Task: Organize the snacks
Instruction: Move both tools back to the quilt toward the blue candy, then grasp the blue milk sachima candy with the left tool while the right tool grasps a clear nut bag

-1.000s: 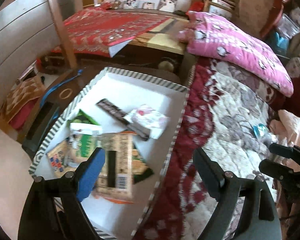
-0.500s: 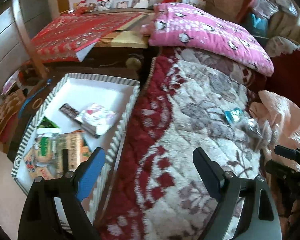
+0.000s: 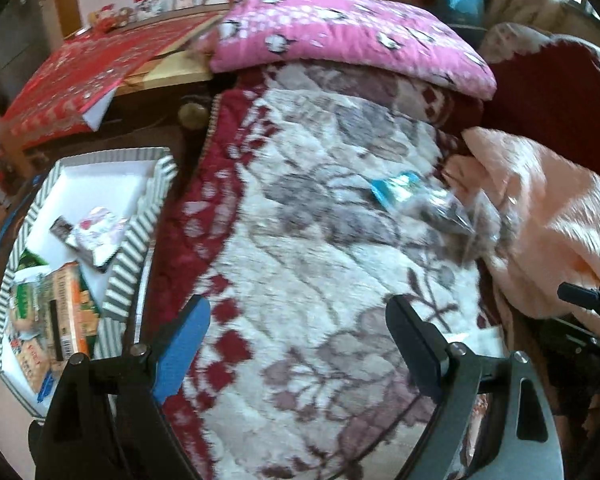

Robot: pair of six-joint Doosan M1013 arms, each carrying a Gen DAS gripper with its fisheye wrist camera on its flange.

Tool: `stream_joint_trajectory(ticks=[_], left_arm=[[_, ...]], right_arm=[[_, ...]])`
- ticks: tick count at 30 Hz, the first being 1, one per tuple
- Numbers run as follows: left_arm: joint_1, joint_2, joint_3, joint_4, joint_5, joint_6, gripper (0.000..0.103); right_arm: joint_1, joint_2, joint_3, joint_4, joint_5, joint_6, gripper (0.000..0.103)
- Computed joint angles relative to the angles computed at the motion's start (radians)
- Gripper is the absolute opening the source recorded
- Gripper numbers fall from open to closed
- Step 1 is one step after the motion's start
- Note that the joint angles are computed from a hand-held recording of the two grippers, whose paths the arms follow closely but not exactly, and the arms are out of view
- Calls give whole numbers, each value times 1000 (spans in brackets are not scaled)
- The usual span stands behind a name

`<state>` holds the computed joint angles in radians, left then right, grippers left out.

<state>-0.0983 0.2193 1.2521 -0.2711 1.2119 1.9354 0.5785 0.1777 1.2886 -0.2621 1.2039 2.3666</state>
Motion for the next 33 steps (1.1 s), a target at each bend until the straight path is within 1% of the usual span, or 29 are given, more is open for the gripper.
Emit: stream_joint_trajectory(ticks=[5, 10, 15, 18, 23, 26, 30, 33], left_arm=[[-28, -10, 24, -5, 18, 64, 89], [-39, -11, 34, -10, 28, 84, 89], [-41, 6, 18, -22, 37, 94, 89], [-37, 35, -17, -62, 73, 118, 89], [-49, 91, -78, -101, 89, 167, 89], [-70, 139, -125, -94, 118, 224, 89], [-92, 183, -164, -98, 116, 287, 89], [-104, 224, -207, -115, 145, 322, 89]], right_arm=[[-12, -33, 54, 26, -5, 28, 98], [-17, -26, 53, 43, -13, 12, 98], [-18, -15, 42, 56, -14, -12, 98], [-22, -14, 45, 66, -16, -15, 98], [-30, -15, 56, 85, -13, -17, 98], [-36, -17, 63, 97, -16, -16, 98], [-46, -19, 71, 116, -26, -15, 98], [-53, -18, 74, 132, -29, -22, 98]])
